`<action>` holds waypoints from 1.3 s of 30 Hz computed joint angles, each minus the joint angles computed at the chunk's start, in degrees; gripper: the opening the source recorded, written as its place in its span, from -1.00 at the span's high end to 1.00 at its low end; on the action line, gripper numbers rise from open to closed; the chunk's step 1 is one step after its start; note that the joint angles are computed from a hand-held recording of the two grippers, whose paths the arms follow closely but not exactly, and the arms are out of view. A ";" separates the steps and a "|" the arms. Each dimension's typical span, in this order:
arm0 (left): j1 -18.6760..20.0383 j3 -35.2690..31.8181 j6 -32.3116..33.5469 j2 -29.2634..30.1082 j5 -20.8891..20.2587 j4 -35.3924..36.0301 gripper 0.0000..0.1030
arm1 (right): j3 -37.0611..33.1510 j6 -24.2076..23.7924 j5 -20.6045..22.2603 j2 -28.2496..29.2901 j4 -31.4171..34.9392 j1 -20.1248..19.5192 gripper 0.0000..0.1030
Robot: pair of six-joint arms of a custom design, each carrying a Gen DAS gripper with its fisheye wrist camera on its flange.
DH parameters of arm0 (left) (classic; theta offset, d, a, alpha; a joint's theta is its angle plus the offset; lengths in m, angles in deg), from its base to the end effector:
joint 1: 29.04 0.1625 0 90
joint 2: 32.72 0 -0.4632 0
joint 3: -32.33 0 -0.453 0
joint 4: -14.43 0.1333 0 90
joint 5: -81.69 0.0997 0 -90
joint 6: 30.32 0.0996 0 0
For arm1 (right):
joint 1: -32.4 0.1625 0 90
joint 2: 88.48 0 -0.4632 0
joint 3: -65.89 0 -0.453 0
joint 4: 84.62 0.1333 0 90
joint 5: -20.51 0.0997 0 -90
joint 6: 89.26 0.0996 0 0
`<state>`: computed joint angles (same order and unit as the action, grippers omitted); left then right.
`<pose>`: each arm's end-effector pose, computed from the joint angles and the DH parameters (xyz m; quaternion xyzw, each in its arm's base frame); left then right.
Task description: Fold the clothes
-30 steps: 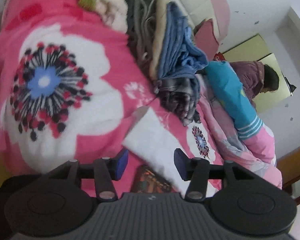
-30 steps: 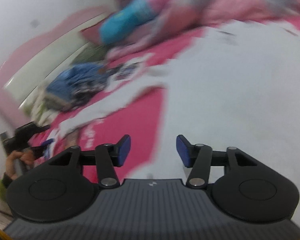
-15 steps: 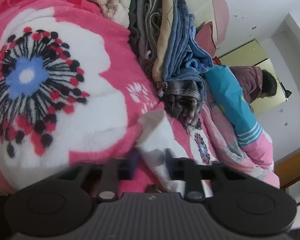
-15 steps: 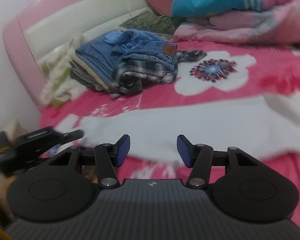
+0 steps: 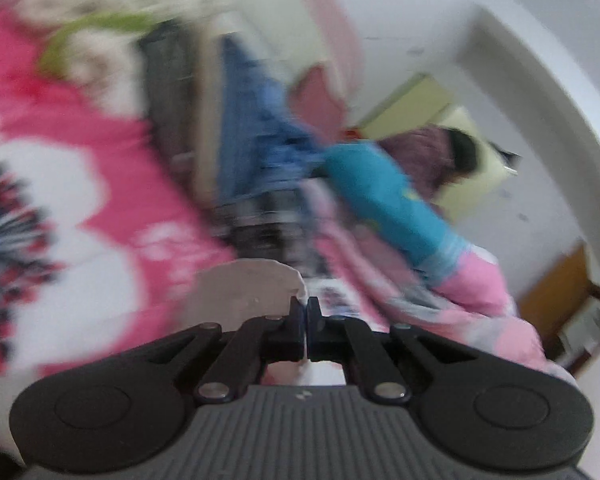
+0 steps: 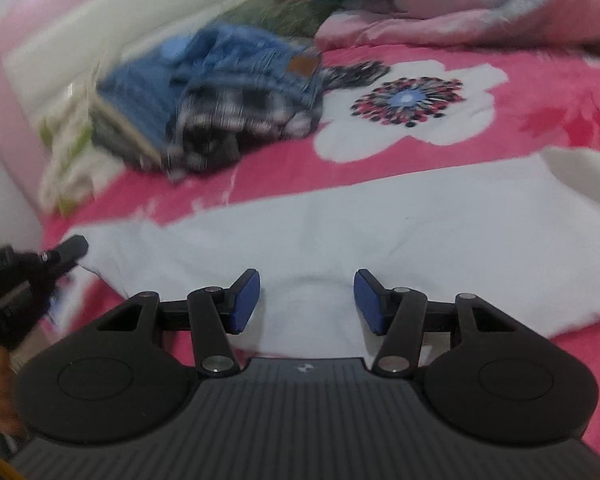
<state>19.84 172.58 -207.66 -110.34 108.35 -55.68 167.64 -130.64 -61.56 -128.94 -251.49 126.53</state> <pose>-0.0725 -0.4211 0.1196 -0.1570 0.6679 -0.7181 0.1162 0.1965 -0.6802 -0.0025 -0.3909 0.9078 -0.1500 0.0217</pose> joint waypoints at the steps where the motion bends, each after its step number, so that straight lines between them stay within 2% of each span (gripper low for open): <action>1: -0.64 -1.03 0.60 0.71 2.01 1.60 0.98 | 0.52 1.83 1.71 -1.15 0.76 -0.69 -0.01; 4: -2.13 -5.77 -1.68 4.76 7.95 11.03 0.98 | 2.80 6.40 5.96 -5.15 2.10 -3.06 -0.01; 9: -3.48 -15.23 -7.46 14.86 16.77 29.25 0.97 | 9.65 11.60 12.70 -16.04 0.50 -9.26 -0.01; 13: -2.78 -23.94 -12.94 25.37 21.49 46.40 0.94 | 13.76 14.48 13.71 -23.77 0.71 -14.37 -0.01; 15: -1.89 -27.66 -17.17 30.17 23.22 54.28 0.80 | 15.45 15.81 13.84 -26.52 2.10 -17.03 -0.01; 16: -1.45 -28.13 -19.10 31.14 25.02 56.03 0.61 | 16.11 16.41 13.91 -27.28 2.55 -18.12 -0.01; 18: -1.68 -26.09 -20.48 30.77 26.79 53.66 0.33 | 17.29 17.56 14.01 -28.38 3.28 -20.13 -0.01; 19: -2.12 -24.85 -20.54 30.14 26.72 52.04 0.06 | 17.50 17.69 14.10 -28.51 3.49 -20.66 -0.01; 20: -2.57 -23.78 -20.61 29.50 26.45 50.74 -0.06 | 17.58 17.66 14.20 -28.50 3.66 -21.03 -0.01; 24: -2.08 -23.00 -24.25 28.22 25.11 50.39 -0.05 | 16.41 16.18 14.04 -27.59 4.96 -20.99 -0.02; 27: 0.61 -24.35 -29.00 27.82 28.83 52.93 0.04 | 13.79 13.38 11.47 -26.00 6.12 -19.21 -0.02; 29: 2.47 -25.84 -30.59 28.00 31.35 54.64 0.19 | 11.68 11.23 8.52 -24.49 6.86 -17.72 -0.02; 32: 3.34 -26.56 -31.31 28.37 32.43 55.20 0.27 | 9.06 9.12 4.04 -22.25 6.69 -15.97 -0.01; 37: 2.44 -28.07 -28.82 30.09 30.24 56.43 0.27 | 7.54 5.23 -2.13 -20.53 8.39 -14.19 0.03; 39: 1.90 -29.13 -28.09 31.06 28.73 57.26 0.27 | 8.23 3.33 -3.52 -20.50 7.19 -13.77 0.08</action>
